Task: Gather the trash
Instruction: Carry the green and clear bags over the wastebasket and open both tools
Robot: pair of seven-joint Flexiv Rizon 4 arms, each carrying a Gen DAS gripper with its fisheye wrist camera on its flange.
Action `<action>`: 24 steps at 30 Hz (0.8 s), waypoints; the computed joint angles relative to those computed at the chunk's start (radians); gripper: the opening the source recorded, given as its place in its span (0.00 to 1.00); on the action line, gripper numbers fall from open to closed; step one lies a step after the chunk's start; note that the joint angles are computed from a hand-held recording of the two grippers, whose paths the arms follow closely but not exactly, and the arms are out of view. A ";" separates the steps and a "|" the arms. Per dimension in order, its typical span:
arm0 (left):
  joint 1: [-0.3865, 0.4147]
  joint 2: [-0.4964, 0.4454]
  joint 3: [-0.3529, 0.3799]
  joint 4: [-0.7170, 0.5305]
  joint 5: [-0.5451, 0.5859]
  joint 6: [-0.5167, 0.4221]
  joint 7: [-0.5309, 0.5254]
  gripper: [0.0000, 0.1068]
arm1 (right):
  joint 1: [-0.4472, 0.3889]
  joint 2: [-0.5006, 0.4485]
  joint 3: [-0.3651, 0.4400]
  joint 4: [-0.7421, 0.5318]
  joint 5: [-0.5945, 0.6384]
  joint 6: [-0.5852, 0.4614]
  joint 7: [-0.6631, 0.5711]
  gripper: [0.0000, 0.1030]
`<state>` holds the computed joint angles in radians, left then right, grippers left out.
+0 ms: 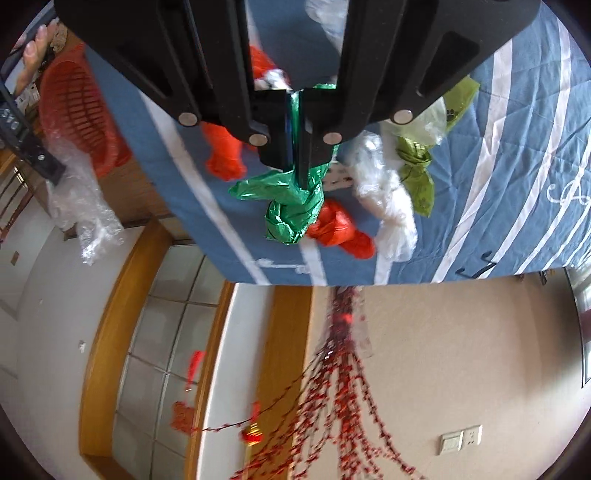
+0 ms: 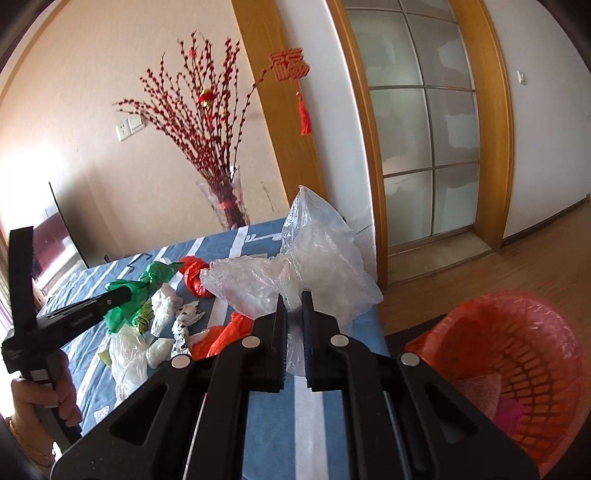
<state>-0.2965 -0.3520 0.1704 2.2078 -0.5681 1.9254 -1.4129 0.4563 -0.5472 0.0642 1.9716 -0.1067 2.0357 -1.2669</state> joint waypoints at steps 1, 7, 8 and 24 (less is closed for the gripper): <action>0.006 0.009 -0.015 0.000 0.010 -0.004 -0.005 0.03 | 0.003 0.008 -0.008 0.010 0.009 0.007 -0.004 0.08; 0.024 0.026 -0.084 -0.030 0.097 -0.026 -0.036 0.03 | 0.001 0.044 -0.028 0.056 0.054 0.041 -0.028 0.08; 0.045 0.029 -0.110 -0.031 0.122 -0.027 -0.050 0.03 | 0.000 0.051 -0.031 0.065 0.063 0.048 -0.034 0.07; 0.217 -0.048 -0.442 -0.150 0.416 -0.081 -0.242 0.03 | -0.014 0.111 -0.103 0.153 0.263 0.112 -0.131 0.07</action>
